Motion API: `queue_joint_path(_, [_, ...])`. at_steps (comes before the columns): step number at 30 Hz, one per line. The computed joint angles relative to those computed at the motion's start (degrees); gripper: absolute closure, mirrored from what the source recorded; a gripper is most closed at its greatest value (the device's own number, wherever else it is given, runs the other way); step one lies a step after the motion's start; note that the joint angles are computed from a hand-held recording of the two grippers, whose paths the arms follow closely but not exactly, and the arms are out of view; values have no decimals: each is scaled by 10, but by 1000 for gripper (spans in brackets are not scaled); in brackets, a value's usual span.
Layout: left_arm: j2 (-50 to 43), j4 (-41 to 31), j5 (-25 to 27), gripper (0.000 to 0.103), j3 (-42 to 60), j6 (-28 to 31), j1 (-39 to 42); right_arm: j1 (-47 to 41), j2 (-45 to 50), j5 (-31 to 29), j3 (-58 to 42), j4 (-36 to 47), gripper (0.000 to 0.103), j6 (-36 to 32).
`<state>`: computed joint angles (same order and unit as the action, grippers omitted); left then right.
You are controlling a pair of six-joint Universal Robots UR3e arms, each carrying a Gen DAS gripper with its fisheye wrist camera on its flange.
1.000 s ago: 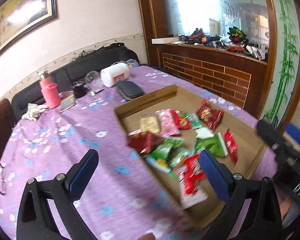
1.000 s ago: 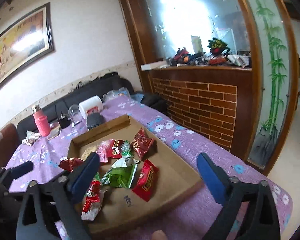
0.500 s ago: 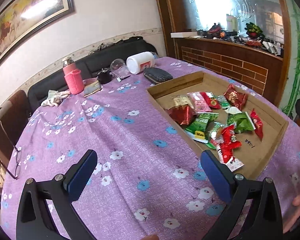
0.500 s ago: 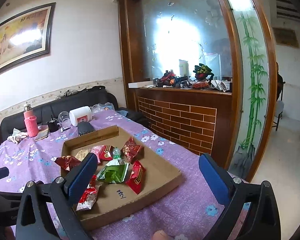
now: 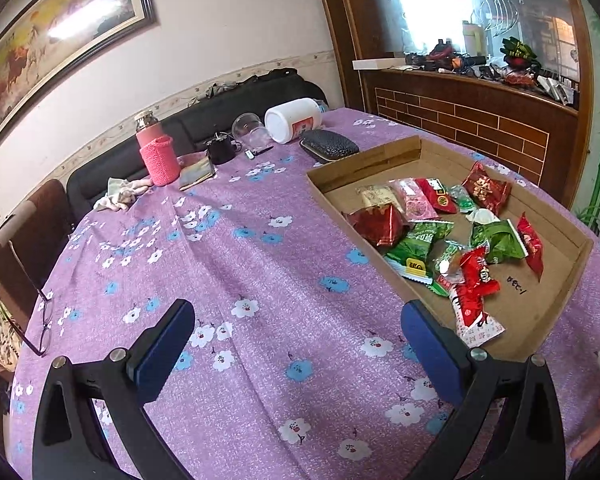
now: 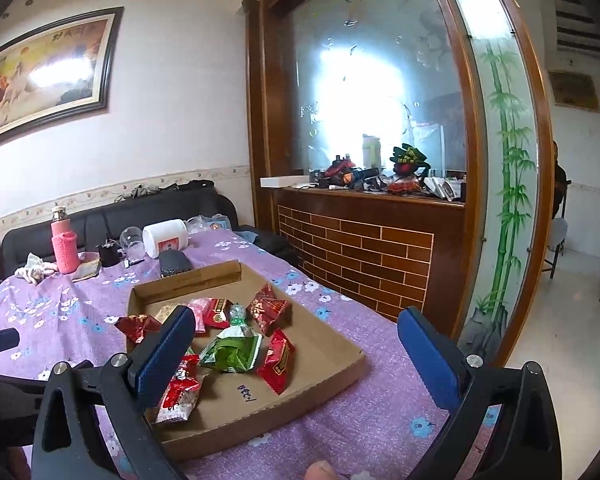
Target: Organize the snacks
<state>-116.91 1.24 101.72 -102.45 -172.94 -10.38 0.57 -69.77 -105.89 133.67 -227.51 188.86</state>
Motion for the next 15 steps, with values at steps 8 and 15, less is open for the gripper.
queue_joint_path(8, [-2,0,7,1,0,1,-2,-5,-3,4,1,8,1,0])
queue_joint_path(15, [0,-2,5,1,-3,1,0,7,2,-11,-8,11,1,-15])
